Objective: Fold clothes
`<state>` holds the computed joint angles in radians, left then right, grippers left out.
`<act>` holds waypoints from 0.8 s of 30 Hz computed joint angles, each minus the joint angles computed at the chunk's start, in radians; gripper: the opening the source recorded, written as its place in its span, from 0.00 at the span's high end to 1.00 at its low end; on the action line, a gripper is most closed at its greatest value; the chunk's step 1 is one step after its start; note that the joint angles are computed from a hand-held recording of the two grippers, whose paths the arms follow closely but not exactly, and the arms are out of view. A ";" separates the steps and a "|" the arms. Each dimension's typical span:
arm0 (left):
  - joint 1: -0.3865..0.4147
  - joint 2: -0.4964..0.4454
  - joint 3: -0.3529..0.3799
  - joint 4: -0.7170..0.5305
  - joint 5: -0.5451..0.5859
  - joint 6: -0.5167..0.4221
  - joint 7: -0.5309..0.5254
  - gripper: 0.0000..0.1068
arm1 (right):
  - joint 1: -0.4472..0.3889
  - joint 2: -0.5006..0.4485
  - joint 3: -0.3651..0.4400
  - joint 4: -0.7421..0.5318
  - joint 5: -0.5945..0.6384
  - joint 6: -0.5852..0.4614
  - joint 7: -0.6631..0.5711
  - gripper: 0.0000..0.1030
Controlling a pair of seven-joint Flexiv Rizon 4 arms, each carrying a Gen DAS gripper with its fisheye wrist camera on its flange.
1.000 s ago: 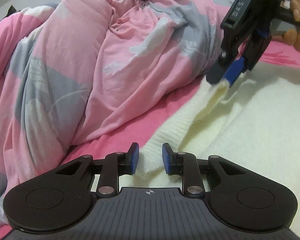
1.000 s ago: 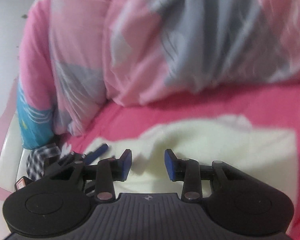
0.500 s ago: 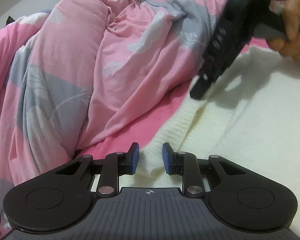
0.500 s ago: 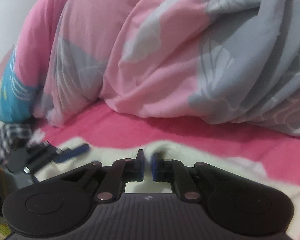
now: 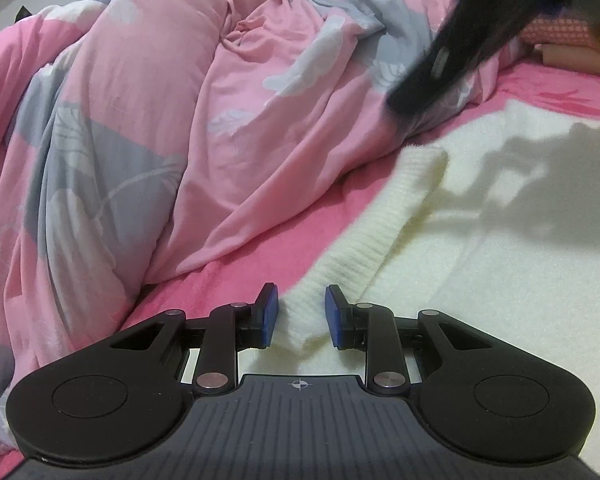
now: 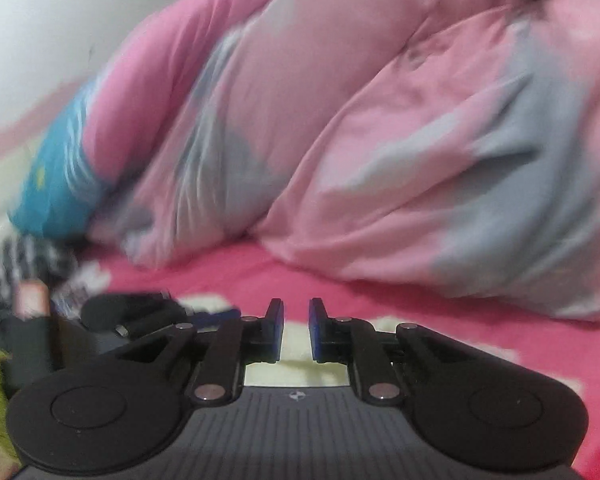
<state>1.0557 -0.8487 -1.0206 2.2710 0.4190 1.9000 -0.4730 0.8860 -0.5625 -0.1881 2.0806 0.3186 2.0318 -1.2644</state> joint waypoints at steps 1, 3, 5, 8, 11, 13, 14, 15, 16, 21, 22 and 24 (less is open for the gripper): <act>0.002 0.004 -0.002 0.000 -0.002 -0.003 -0.002 0.73 | 0.014 -0.031 -0.014 -0.033 0.021 -0.027 -0.012 0.87; 0.015 0.012 -0.007 0.003 -0.005 -0.007 -0.003 0.71 | -0.018 -0.094 0.007 -0.061 0.007 -0.026 0.053 0.89; 0.030 0.017 -0.012 0.009 -0.003 -0.009 0.000 0.71 | -0.108 -0.133 0.100 -0.068 -0.022 0.049 0.103 0.90; 0.031 0.026 -0.004 0.016 -0.005 0.008 -0.008 0.69 | -0.200 -0.151 0.191 -0.060 -0.073 0.126 0.145 0.90; 0.029 0.036 0.011 0.021 -0.002 0.029 -0.026 0.67 | -0.213 -0.161 0.204 -0.060 -0.088 0.149 0.158 0.90; 0.019 0.046 0.030 0.023 0.002 0.053 -0.048 0.65 | -0.227 -0.170 0.218 -0.057 -0.098 0.175 0.167 0.90; 0.006 0.052 0.046 0.017 0.006 0.064 -0.058 0.64 | -0.238 -0.171 0.228 -0.054 -0.106 0.185 0.174 0.90; -0.009 0.061 0.061 0.010 0.008 0.071 -0.070 0.63 | -0.248 -0.172 0.237 -0.051 -0.113 0.193 0.180 0.90; -0.025 0.070 0.078 0.001 0.010 0.073 -0.080 0.62 | -0.251 -0.172 0.239 -0.048 -0.117 0.198 0.183 0.90; -0.065 0.090 0.113 -0.055 -0.008 0.034 -0.154 0.50 | -0.245 -0.172 0.232 -0.039 -0.121 0.211 0.177 0.90; -0.058 0.088 0.104 -0.060 -0.017 0.017 -0.165 0.48 | -0.242 -0.172 0.230 -0.037 -0.119 0.212 0.173 0.90; -0.030 0.084 0.073 -0.058 -0.037 -0.015 -0.180 0.46 | -0.237 -0.172 0.226 -0.035 -0.116 0.216 0.165 0.90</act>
